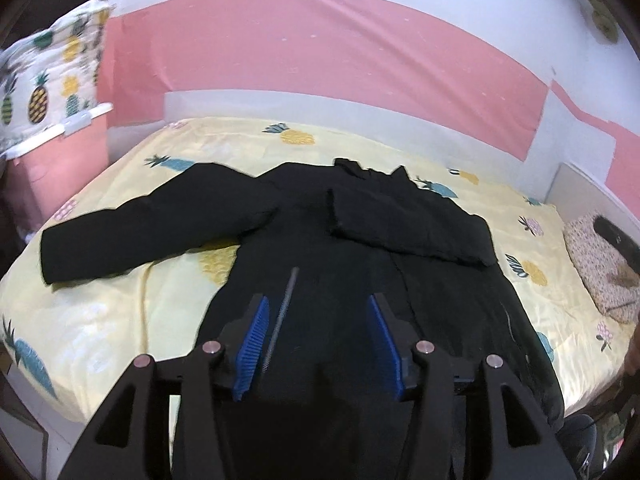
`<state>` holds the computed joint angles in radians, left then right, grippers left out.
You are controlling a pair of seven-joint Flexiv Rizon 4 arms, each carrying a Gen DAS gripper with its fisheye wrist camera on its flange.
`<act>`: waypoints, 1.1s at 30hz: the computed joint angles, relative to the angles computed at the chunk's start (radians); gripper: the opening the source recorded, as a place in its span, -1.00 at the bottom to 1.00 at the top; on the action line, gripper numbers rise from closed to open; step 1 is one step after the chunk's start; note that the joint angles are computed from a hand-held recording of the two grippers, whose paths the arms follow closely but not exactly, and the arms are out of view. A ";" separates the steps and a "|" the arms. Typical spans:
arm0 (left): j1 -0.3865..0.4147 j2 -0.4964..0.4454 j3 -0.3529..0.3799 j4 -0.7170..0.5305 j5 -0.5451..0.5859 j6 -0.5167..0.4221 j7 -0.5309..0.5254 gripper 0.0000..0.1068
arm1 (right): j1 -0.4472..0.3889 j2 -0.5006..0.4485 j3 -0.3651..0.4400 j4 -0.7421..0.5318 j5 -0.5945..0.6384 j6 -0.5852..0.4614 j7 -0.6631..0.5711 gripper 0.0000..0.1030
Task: Fold large clothes
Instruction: 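Grasp the sleeve cuff nearest the left tool with the left gripper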
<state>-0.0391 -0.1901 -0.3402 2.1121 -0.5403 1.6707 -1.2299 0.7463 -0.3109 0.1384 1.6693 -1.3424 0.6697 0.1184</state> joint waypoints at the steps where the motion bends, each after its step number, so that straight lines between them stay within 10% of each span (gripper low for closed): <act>1: 0.012 0.003 -0.010 0.011 -0.012 0.005 0.001 0.01 | -0.001 -0.002 0.003 0.002 0.003 0.012 0.004 -0.35; 11: 0.226 -0.022 -0.170 0.067 -0.093 0.053 -0.044 0.20 | 0.000 -0.073 -0.011 -0.012 0.061 0.136 0.015 -0.05; 20: 0.115 -0.135 0.111 -0.043 0.008 -0.011 -0.250 0.31 | 0.001 -0.161 -0.047 -0.064 0.215 0.227 -0.109 -0.04; 33: 0.123 -0.349 0.274 -0.259 0.058 -0.097 -0.475 0.31 | -0.003 -0.265 -0.103 -0.150 0.441 0.282 -0.287 -0.04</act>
<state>0.0834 -0.5388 -0.0658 1.8532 -0.4825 1.5742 -1.7053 0.7437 -0.5764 0.0358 1.5197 -0.9014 0.9519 -0.1687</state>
